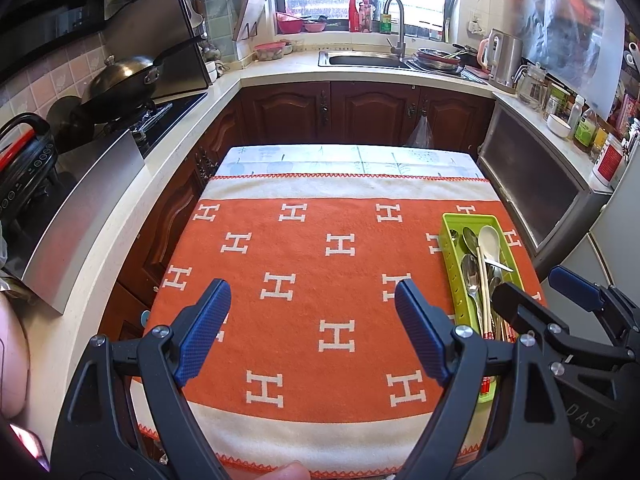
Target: Organize utensils
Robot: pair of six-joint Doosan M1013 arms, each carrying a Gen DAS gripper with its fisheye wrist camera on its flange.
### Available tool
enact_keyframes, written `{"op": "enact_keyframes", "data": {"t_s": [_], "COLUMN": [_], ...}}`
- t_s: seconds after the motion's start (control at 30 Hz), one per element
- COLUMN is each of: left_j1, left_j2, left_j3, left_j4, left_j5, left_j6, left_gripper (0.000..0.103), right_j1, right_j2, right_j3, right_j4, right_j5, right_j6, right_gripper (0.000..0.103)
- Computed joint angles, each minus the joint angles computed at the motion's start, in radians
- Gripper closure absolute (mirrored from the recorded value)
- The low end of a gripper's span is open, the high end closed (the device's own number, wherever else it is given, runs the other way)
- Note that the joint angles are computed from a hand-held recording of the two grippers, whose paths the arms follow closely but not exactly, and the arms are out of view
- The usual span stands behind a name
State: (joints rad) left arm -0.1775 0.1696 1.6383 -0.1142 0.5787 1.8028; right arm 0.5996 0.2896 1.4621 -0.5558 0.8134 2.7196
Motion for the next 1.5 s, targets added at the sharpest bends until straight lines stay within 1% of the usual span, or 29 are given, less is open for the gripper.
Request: {"op": "enact_keyframes", "data": {"t_s": [1.13,1.5], "left_j1": [0.005,0.020], "left_j2": [0.001,0.009], "left_j3": [-0.002,0.007], "left_j4": [-0.005,-0.027], "left_j5": [0.006,0.008], "left_j6": [0.005,0.013], "left_gripper": [0.021,0.021], "right_j1": [0.003,0.003], "right_j2": [0.018,0.029], "right_j3": [0.000,-0.007], "right_j4": [0.010,0.024], "right_j5": [-0.004,0.005], "right_j6": [0.004,-0.015], "right_gripper": [0.019,0.019]}}
